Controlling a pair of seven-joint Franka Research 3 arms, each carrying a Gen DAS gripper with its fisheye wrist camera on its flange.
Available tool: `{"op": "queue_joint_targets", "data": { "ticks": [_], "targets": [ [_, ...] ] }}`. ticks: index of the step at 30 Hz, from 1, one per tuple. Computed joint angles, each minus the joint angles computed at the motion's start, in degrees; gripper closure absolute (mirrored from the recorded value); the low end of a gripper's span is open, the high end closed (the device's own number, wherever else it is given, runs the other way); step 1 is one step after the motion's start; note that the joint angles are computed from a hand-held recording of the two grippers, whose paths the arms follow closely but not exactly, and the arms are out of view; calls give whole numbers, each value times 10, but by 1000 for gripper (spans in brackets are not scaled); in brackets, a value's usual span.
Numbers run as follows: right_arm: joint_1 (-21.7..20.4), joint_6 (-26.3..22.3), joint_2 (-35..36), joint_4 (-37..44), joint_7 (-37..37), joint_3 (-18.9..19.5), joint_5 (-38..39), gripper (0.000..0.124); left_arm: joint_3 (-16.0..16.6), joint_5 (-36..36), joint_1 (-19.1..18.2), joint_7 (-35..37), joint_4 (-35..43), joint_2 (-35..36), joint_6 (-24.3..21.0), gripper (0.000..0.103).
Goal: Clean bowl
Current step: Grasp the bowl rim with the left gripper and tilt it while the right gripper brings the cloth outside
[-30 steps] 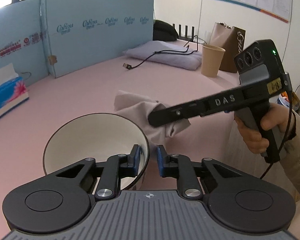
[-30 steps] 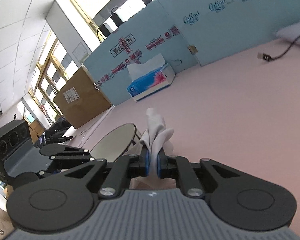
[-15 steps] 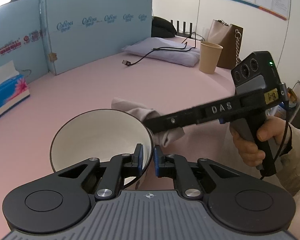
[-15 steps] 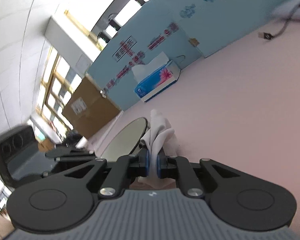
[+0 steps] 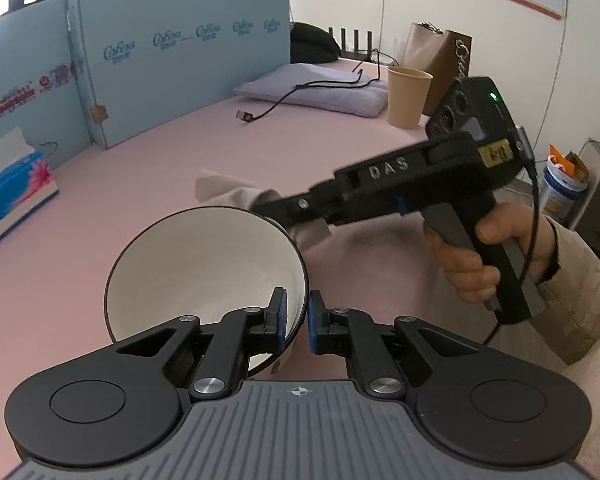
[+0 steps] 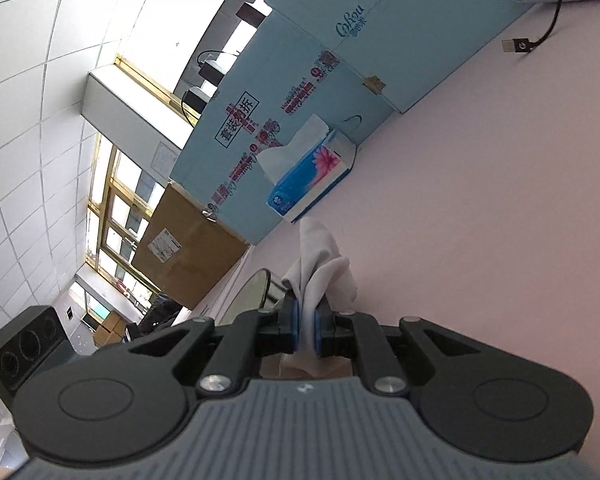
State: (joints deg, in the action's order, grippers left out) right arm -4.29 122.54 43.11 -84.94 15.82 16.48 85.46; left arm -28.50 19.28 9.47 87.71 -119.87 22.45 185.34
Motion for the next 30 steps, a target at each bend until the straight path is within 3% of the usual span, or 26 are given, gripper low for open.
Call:
{"op": "queue_joint_targets", "data": {
  "ticks": [6, 11, 15, 18, 23, 30],
  "targets": [
    [7, 4, 14, 21, 8, 3, -9, 113, -53, -3, 52, 31, -4, 0, -18, 89],
    [8, 10, 18, 26, 14, 7, -15, 113, -72, -23, 67, 67, -2, 1, -33, 88],
    [4, 14, 11, 15, 9, 6, -16, 113, -49, -39, 42, 75, 2, 0, -26, 83],
    [-1, 9, 4, 4, 2, 5, -16, 113, -8, -40, -1, 62, 20, 8, -20, 83],
    [-9, -7, -17, -27, -19, -1, -13, 113, 17, -36, -28, 59, 45, 24, -27, 83],
    [-4, -12, -38, -56, -34, -13, 7, 113, -9, -47, -8, 78, 65, 45, -40, 84]
  ]
}}
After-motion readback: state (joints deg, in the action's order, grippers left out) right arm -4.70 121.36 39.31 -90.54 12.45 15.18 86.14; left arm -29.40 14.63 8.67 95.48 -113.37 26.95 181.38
